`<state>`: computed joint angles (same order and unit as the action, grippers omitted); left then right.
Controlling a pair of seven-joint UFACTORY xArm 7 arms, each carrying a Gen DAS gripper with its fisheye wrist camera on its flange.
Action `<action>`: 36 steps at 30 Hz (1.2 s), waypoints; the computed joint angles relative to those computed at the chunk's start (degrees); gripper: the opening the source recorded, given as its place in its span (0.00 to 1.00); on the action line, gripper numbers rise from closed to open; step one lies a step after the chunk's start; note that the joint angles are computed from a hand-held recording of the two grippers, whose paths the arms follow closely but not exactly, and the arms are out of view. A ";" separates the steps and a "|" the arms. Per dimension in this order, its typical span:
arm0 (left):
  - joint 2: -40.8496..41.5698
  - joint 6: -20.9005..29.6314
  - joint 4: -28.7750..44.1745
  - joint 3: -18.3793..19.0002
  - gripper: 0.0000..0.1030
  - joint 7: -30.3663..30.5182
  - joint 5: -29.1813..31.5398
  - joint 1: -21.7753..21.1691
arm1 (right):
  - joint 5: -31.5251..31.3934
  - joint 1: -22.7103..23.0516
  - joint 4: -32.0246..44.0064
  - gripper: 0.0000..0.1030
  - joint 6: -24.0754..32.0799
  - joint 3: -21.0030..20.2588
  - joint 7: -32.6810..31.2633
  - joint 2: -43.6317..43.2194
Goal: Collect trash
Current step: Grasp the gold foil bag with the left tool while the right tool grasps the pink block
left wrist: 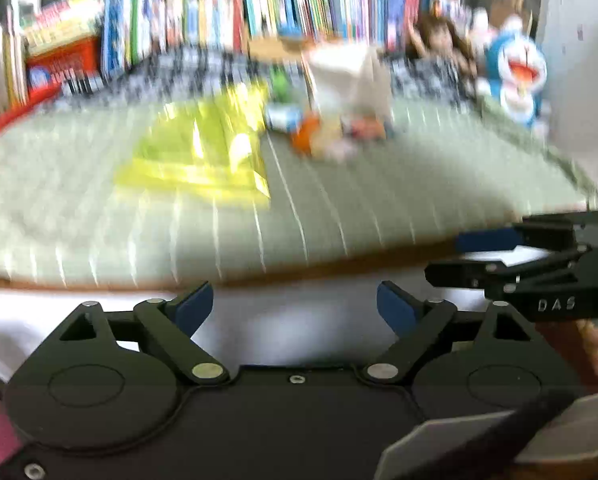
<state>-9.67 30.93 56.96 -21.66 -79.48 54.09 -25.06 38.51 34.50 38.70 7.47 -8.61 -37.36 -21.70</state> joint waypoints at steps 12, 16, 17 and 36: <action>7.58 8.11 9.34 3.71 0.98 -17.63 20.38 0.22 | -0.54 -2.61 12.22 0.73 -7.79 2.48 -1.62 14.50; 10.29 5.85 10.47 6.82 0.98 -22.40 21.81 -0.38 | -3.18 -6.77 15.60 0.74 -7.58 6.16 0.04 18.77; 11.08 5.59 10.85 7.38 0.98 -22.56 21.74 -0.61 | -4.42 -7.78 16.38 0.74 -7.57 7.02 1.10 19.78; 17.89 6.10 14.97 13.25 0.65 -28.12 24.59 -4.83 | -8.30 -22.11 24.39 0.46 -5.21 21.53 3.84 27.56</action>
